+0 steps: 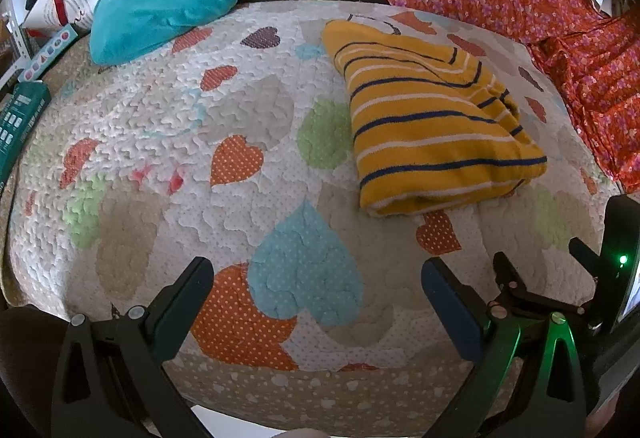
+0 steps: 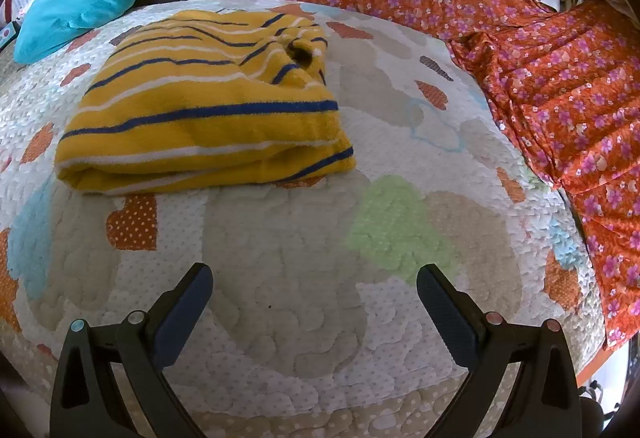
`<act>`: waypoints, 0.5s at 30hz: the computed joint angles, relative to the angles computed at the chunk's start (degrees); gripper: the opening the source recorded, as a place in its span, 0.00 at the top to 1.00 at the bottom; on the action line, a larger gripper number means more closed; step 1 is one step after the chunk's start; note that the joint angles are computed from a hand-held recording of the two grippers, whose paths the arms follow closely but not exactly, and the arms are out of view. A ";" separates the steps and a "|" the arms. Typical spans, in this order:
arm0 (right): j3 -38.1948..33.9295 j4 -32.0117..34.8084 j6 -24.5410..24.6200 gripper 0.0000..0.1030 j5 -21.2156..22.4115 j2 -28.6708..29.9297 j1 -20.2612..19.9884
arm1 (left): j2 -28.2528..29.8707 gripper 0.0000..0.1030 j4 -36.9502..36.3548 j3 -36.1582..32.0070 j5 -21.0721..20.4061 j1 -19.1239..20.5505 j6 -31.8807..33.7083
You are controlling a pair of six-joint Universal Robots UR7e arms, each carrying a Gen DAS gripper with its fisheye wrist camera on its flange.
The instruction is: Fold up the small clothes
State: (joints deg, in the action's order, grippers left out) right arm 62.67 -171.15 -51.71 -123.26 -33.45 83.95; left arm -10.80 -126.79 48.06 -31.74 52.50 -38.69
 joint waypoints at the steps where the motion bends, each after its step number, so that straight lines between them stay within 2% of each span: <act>1: 0.06 0.10 -0.08 0.00 -0.05 0.02 0.03 | 0.07 0.00 0.13 -0.17 -0.24 0.11 -0.27; 8: 0.16 2.02 -0.13 0.00 -0.81 0.13 0.48 | 1.03 0.00 1.56 -2.34 -2.72 1.17 -1.37; 15: 0.09 3.21 0.14 0.00 -0.93 0.00 0.68 | 1.99 0.00 5.94 -3.83 -1.19 1.19 -2.75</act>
